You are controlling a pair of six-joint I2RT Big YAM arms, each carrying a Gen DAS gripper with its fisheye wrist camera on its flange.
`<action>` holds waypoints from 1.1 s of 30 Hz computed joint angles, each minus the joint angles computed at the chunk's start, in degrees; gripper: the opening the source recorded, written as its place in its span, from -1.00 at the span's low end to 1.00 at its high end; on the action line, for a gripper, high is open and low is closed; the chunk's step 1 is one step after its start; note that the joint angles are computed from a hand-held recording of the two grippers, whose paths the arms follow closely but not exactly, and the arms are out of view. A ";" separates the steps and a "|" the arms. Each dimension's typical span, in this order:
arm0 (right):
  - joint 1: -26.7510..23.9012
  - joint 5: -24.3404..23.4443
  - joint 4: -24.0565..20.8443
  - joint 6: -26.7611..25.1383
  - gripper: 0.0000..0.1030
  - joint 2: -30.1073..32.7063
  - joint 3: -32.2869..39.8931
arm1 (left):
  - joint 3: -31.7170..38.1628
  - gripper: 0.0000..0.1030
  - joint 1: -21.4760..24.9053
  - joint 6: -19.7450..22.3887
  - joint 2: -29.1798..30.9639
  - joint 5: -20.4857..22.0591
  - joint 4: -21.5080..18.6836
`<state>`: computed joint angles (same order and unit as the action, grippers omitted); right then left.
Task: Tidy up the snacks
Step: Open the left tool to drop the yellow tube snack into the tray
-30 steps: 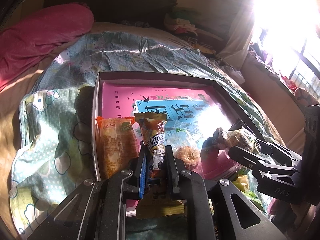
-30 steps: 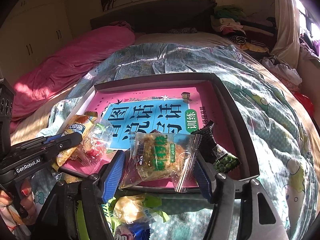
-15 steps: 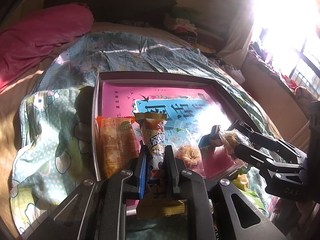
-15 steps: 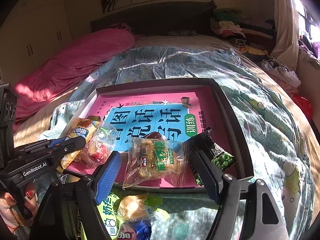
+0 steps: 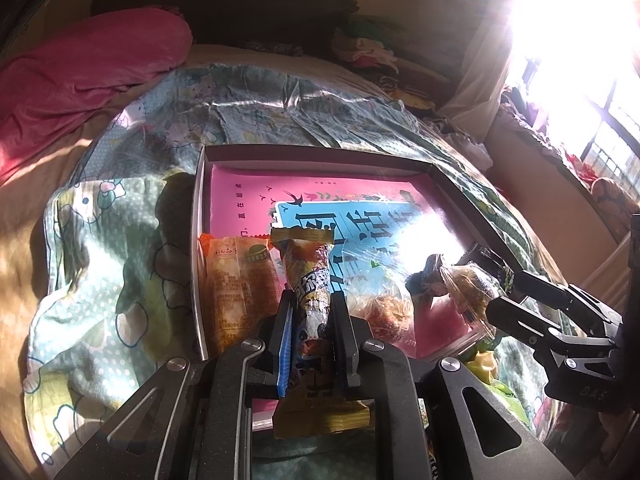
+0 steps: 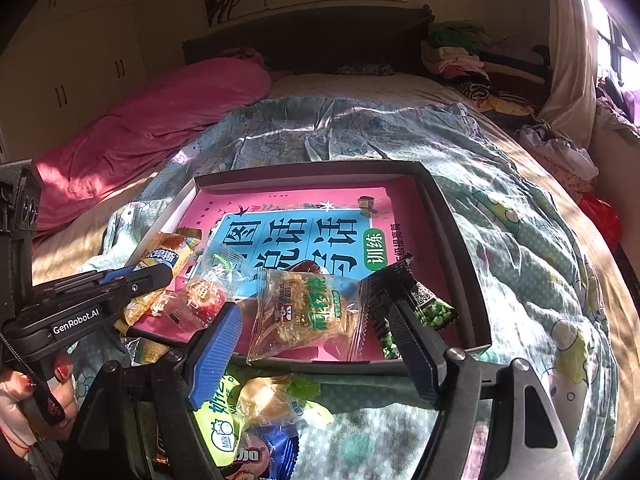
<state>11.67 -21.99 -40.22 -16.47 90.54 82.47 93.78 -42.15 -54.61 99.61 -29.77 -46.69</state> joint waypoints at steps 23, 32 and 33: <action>-0.71 3.20 -0.67 0.61 0.51 1.67 1.02 | -0.12 -0.60 0.03 -0.33 -0.57 -0.01 -0.51; -0.56 4.01 -0.63 0.98 0.56 2.10 1.47 | 0.60 -0.25 -0.33 0.65 -0.26 -0.22 -0.93; -0.56 4.01 -0.63 0.98 0.57 2.10 1.47 | 0.73 -0.24 -0.37 0.72 -0.21 -0.25 -1.05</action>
<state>11.12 -17.99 -40.85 -15.49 92.64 83.94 94.51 -42.52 -53.90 99.40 -30.02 -47.74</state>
